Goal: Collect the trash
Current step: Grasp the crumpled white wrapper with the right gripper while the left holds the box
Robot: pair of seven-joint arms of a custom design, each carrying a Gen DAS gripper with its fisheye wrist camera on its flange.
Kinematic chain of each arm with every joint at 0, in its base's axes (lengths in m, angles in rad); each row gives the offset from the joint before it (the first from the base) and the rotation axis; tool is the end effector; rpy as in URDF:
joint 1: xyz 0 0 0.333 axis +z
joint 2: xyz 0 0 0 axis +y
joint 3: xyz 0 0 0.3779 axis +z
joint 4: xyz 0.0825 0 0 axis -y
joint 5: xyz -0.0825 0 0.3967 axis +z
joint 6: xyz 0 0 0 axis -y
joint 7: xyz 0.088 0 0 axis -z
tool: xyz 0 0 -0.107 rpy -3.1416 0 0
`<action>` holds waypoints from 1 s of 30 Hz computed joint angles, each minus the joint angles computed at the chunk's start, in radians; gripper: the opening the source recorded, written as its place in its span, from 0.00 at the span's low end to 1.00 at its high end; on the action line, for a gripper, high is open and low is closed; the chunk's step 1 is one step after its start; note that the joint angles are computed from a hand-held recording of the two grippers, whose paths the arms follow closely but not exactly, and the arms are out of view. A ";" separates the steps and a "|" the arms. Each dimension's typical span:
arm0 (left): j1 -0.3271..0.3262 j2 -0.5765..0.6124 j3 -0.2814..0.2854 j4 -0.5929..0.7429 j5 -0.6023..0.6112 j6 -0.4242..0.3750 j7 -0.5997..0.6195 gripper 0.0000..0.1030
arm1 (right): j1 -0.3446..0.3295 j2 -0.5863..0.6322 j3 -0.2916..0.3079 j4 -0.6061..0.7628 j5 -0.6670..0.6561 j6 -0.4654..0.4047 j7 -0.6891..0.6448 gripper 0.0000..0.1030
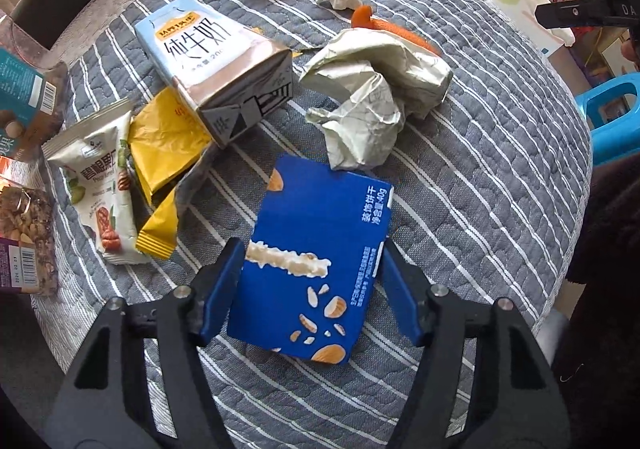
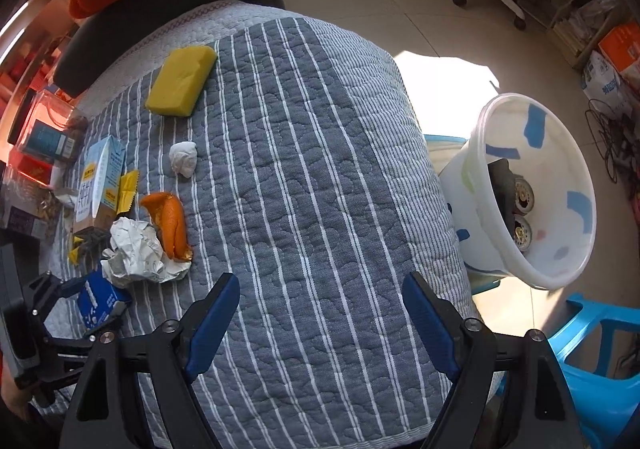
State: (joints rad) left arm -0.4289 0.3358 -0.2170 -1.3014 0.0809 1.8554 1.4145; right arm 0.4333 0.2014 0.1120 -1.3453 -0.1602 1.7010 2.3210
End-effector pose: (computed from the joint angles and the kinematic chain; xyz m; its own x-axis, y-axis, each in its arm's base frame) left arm 0.5890 -0.3985 0.6374 -0.4674 -0.8837 0.0252 -0.8644 0.4509 -0.2225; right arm 0.5718 0.3182 0.6882 -0.1987 -0.9801 -0.0043 -0.9589 0.1953 -0.2061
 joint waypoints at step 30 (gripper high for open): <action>0.111 -0.218 -0.006 -0.211 -0.008 0.090 -0.371 0.66 | 0.245 0.504 -0.045 0.670 -0.020 -0.237 -0.283 0.82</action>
State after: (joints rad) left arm -0.3180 0.1181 -0.2226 -1.5127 0.0724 1.9457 1.0434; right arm 0.6782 0.7059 0.0667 -0.6756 -0.1803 1.4636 2.0383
